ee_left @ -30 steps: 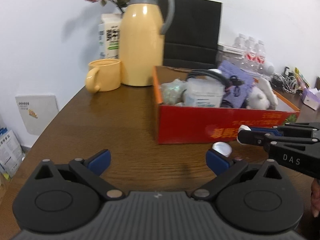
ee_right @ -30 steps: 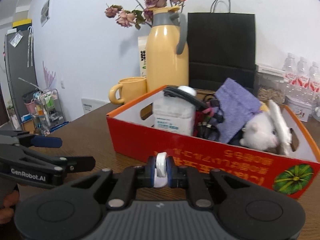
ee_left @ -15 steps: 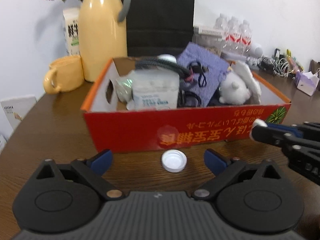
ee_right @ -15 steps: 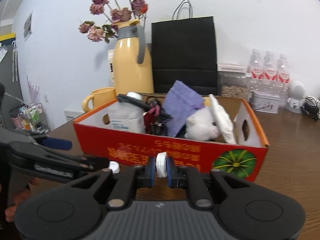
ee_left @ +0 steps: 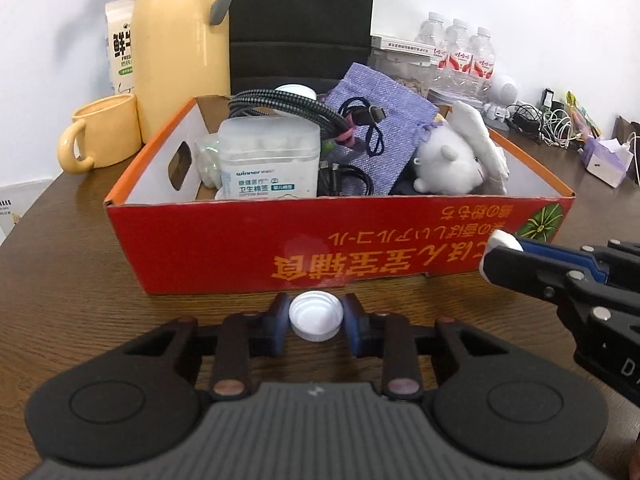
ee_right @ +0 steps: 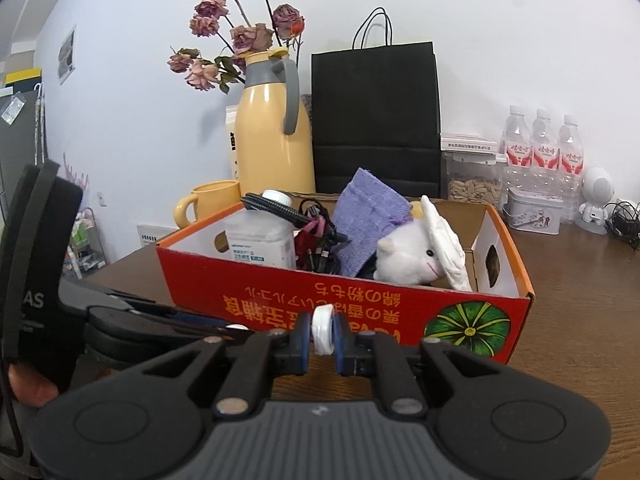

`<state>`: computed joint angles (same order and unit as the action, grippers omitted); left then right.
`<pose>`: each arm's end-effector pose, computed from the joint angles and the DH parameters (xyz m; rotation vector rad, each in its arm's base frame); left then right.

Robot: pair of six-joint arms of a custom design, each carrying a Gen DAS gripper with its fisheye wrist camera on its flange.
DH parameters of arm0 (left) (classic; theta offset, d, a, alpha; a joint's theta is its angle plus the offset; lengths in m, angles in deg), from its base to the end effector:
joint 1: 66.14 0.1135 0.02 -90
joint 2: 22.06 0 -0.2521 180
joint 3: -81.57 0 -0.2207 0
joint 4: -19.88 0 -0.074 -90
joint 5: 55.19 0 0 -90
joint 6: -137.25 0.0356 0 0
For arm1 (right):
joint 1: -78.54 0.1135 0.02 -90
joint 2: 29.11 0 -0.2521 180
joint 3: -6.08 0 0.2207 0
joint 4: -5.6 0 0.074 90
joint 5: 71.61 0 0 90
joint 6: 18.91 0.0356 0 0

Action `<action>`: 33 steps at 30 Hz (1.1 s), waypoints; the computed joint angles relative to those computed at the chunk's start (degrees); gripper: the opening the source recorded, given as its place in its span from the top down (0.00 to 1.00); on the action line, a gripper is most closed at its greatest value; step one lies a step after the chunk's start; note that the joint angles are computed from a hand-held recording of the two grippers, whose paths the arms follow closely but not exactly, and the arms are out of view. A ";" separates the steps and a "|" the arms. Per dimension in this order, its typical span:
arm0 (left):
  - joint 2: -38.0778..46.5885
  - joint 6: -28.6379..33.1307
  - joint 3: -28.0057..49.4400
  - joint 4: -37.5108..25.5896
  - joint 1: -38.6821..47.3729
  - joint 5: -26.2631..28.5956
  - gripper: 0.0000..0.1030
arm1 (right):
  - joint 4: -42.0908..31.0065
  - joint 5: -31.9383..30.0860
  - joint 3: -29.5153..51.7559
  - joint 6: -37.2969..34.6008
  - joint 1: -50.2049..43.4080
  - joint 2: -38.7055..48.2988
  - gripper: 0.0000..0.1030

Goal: Organize objects
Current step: 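Carry both white caps into the box and open both grippers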

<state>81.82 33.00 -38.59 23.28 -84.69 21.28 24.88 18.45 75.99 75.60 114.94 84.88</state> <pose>0.3075 -0.0944 0.1341 -0.0382 2.2564 -0.0359 0.3063 0.2258 0.1443 -0.5578 1.9550 0.4534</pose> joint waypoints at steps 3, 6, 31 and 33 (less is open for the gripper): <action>-0.84 0.00 -0.77 0.74 -0.22 -0.17 0.71 | 0.00 0.23 -0.01 -0.06 0.11 0.03 0.89; -3.03 -0.11 -2.43 2.07 -0.57 -0.45 0.71 | 0.07 0.49 0.04 -0.10 0.21 0.09 0.89; -1.20 2.92 16.34 1.89 2.85 0.16 0.68 | -13.59 3.95 27.82 -1.05 -1.52 8.89 0.89; -0.13 3.36 16.77 2.45 3.23 -0.19 0.45 | -15.18 4.02 30.10 -1.05 -1.85 10.46 0.88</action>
<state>81.69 36.36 -21.82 25.73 -81.47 21.09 9.70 22.47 106.09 74.55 113.10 95.34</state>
